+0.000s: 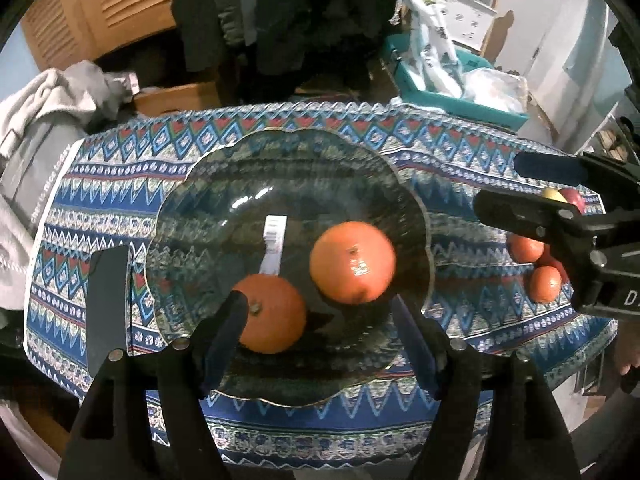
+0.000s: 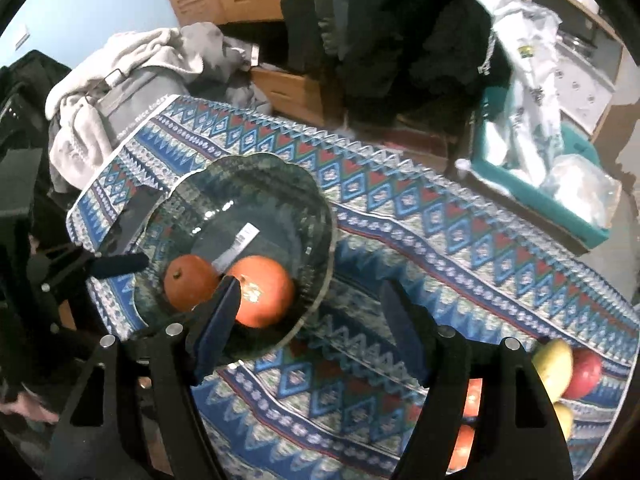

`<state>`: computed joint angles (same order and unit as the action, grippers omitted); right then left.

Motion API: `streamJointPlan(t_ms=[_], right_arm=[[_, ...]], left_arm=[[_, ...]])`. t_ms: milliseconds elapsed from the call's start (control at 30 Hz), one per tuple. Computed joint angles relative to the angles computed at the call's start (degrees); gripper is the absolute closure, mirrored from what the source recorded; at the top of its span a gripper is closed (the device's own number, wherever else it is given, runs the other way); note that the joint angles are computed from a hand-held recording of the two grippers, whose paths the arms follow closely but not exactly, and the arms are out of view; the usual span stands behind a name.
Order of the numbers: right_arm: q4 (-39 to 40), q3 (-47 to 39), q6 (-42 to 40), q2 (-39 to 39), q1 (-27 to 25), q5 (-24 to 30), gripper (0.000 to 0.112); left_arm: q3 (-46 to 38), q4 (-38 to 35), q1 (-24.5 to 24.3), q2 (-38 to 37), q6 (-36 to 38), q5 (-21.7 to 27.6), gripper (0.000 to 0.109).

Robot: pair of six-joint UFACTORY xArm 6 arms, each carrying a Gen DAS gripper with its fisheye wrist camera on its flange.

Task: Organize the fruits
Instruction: 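Open the left tool into the glass bowl while the right tool releases its orange there, then move both tools back from the bowl to the fruit pile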

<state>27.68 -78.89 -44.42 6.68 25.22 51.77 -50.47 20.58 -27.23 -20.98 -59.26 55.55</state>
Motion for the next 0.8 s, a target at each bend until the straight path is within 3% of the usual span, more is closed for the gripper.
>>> streamJointPlan(t_ms=[800], right_arm=[[2.2,-2.3,-2.5,-1.0,-16.5,3.0,0.036]], left_arm=[[-17.1,1.3,-7.0,13.5,3.2,1.8,0.028]])
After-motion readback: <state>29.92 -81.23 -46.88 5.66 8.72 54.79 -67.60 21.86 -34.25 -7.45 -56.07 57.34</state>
